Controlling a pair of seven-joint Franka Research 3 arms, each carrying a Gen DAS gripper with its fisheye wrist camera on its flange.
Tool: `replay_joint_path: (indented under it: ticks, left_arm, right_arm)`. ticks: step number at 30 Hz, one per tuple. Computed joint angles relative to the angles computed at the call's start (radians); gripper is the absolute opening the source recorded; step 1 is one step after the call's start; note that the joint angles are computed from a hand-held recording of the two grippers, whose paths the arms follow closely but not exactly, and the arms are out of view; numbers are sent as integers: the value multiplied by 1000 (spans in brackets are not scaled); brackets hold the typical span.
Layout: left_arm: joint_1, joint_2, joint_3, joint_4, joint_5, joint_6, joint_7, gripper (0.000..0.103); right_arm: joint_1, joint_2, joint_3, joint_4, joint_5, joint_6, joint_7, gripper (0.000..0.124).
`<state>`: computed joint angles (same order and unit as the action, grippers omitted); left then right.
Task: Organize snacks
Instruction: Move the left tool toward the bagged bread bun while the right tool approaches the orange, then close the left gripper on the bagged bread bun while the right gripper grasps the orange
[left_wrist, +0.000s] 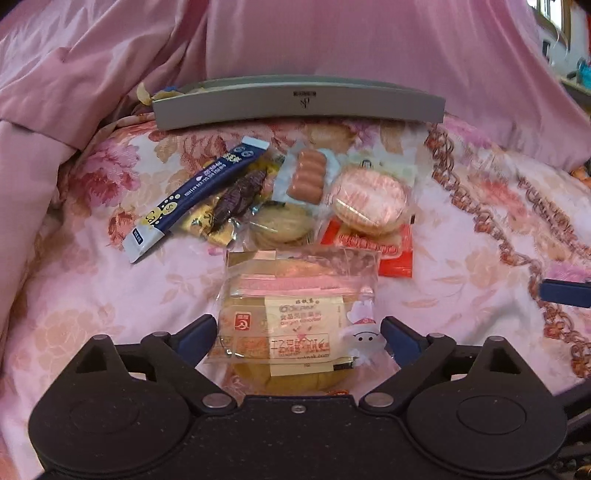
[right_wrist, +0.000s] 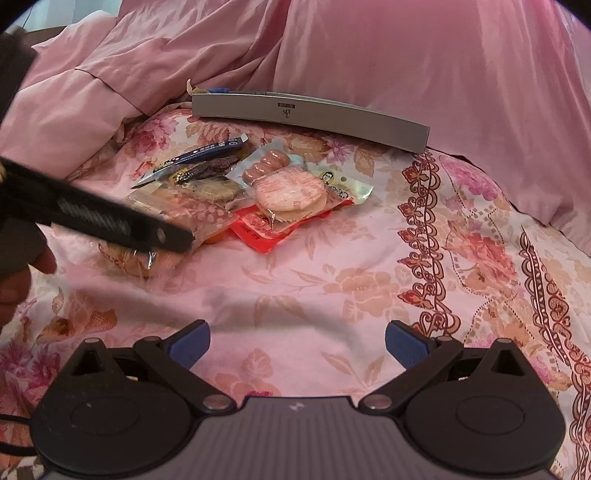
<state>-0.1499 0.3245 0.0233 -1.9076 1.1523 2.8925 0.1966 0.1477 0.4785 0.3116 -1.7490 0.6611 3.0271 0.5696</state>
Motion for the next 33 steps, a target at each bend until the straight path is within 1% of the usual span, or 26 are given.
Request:
replay_joint_path:
  ticks: [3, 5, 10, 13, 16, 18, 21, 23, 25, 26, 27, 29, 30, 33]
  left_arm:
    - [11, -22, 6, -29, -6, 17, -19, 92]
    - [19, -38, 6, -48, -6, 13, -21, 91]
    - [51, -87, -8, -100, -34, -33, 5, 91]
    - [76, -106, -13, -124, -40, -24, 15, 92]
    - [90, -104, -12, -125, -28, -4, -6, 94]
    - [92, -97, -5, -121, 4, 16, -33, 96]
    - [86, -82, 11, -106, 84, 34, -101, 97]
    - [88, -74, 11, -96, 109, 35, -127, 97]
    - [92, -68, 9, -87, 113, 33, -142, 96]
    - [90, -68, 8, -85, 117, 24, -152, 95]
    - [94, -67, 4, -83, 107, 19, -142, 94]
    - [98, -66, 0, -83, 93, 18, -128, 94]
    - [98, -66, -1, -83, 87, 14, -123, 93]
    - [99, -66, -8, -83, 63, 5, -81, 92]
  right_arm:
    - [-16, 17, 29, 21, 11, -1, -33, 103]
    - [-15, 32, 37, 40, 11, -5, -49, 103]
    - [-13, 85, 63, 107, 10, -25, -96, 103]
    - [-11, 126, 75, 166, 13, -64, -122, 103]
    - [13, 166, 61, 238, 1, -131, -131, 103]
    - [20, 192, 64, 287, 3, -174, -157, 103]
    - [44, 223, 51, 346, -4, -208, -191, 101]
    - [64, 244, 38, 381, -12, -215, -203, 93]
    - [90, 268, 9, 425, -35, -236, -183, 89]
    - [98, 278, 1, 440, -43, -241, -176, 87]
    - [108, 286, -11, 453, -54, -247, -163, 83]
    - [117, 300, -20, 475, -68, -259, -147, 78]
    - [117, 305, -18, 481, -70, -263, -144, 76]
    - [118, 325, -14, 512, -76, -288, -138, 65]
